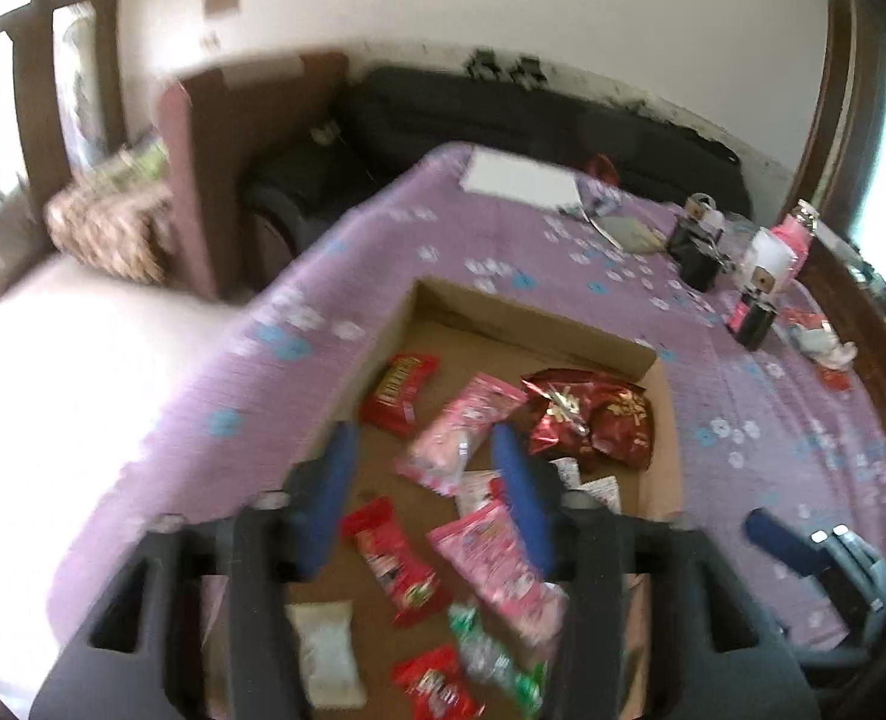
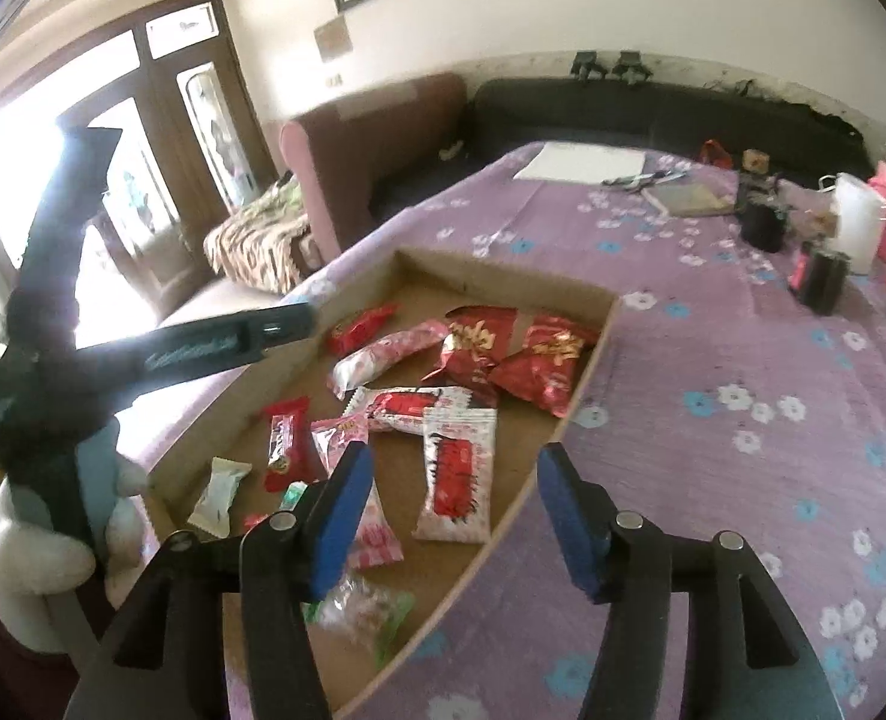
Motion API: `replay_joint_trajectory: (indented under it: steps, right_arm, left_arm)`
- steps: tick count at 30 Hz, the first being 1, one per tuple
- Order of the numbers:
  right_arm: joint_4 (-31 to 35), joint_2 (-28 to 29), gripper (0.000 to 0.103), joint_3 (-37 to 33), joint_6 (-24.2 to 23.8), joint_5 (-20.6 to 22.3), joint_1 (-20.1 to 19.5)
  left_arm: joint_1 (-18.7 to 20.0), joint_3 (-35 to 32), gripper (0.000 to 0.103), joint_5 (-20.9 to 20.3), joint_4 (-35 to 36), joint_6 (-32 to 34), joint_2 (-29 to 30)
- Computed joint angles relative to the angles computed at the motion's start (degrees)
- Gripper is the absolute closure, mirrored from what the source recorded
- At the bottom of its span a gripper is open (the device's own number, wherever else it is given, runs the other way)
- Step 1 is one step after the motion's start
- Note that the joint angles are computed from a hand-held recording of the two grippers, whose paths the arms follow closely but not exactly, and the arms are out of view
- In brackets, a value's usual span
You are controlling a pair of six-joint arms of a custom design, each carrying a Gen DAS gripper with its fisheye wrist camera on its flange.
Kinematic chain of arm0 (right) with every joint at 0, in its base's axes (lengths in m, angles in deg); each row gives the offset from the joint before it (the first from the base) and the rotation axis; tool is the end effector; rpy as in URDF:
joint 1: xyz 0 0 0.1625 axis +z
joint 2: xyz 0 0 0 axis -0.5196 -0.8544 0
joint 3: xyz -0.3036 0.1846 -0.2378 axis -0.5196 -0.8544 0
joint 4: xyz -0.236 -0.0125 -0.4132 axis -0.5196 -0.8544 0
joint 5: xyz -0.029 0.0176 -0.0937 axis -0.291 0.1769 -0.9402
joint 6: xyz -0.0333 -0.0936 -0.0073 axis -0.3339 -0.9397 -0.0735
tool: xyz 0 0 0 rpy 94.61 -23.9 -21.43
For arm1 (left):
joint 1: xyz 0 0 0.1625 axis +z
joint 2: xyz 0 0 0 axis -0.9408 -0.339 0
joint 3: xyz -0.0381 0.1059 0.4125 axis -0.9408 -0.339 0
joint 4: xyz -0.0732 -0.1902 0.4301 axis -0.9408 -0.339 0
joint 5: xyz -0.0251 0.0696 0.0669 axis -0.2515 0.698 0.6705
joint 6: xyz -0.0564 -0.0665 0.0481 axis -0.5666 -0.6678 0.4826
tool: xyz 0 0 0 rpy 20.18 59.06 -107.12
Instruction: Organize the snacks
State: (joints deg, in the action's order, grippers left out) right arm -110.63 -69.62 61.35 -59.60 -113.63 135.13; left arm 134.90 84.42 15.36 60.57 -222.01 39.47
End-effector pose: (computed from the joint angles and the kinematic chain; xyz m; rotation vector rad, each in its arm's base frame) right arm 0.2459 -0.6866 0.0539 0.2675 -2.3194 1.0326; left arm -0.1552 -0.7711 0.1712 0.6994 2.3613 -0.8710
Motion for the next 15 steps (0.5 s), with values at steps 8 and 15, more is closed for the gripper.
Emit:
replay_joint_trajectory:
  steps: [8,15]
  right_arm:
    - [-9.9,-2.7,0.037,7.0,-1.8,-3.6,0.9]
    - [-20.1,-3.4,0.029,12.2,-1.9,-6.8,1.4]
  left_arm:
    - [-4.3,23.5,0.02,-4.5,-20.1,4.1,-14.3]
    - [-6.9,29.0,0.02,-4.7,-18.9,1.9,-16.3]
